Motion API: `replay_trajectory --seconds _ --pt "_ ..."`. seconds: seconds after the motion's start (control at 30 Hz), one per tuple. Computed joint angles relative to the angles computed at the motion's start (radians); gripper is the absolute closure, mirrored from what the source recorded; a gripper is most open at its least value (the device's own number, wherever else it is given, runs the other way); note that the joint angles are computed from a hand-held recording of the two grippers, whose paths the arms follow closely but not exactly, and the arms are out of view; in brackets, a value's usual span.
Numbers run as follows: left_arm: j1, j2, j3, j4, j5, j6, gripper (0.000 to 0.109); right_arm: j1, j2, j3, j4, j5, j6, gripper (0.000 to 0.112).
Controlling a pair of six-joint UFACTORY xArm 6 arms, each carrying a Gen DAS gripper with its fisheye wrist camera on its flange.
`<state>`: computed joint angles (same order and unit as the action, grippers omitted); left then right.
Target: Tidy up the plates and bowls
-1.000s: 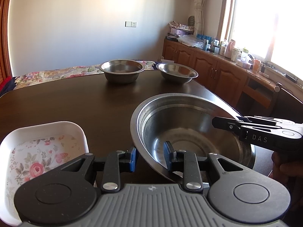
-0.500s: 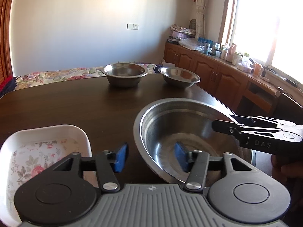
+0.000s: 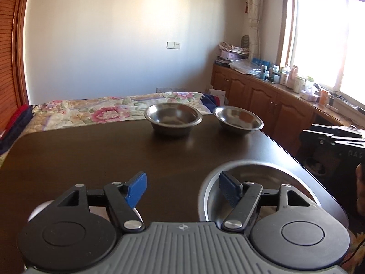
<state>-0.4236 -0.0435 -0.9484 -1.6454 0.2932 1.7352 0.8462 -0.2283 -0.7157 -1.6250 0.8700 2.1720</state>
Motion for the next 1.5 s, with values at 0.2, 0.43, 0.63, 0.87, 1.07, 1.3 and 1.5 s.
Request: replay_trajectory --seconds 0.2,0.43,0.63,0.87,1.07,1.3,1.5 --pt "-0.014 0.084 -0.119 0.020 -0.054 -0.007 0.036 -0.116 -0.020 -0.032 -0.038 -0.119 -0.123 0.057" --pt "-0.027 0.189 -0.253 0.130 -0.075 -0.096 0.036 -0.228 0.017 -0.097 -0.062 -0.209 -0.244 0.057" --pt "-0.031 0.284 -0.352 0.220 -0.093 -0.162 0.033 -0.317 0.077 -0.165 -0.091 -0.320 -0.255 0.057" --pt "-0.018 0.388 -0.455 0.370 -0.065 -0.316 0.032 -0.389 0.192 -0.273 -0.110 -0.433 -0.249 0.057" --pt "-0.008 0.483 -0.566 0.490 -0.014 -0.457 0.032 -0.445 0.306 -0.383 -0.075 -0.546 -0.288 0.057" --pt "0.002 0.605 -0.708 0.650 0.028 -0.638 0.042 -0.472 0.421 -0.496 0.037 -0.611 -0.441 0.058" --pt "0.012 0.672 -0.789 0.747 0.073 -0.753 0.047 -0.493 0.504 -0.571 0.164 -0.662 -0.576 0.058"
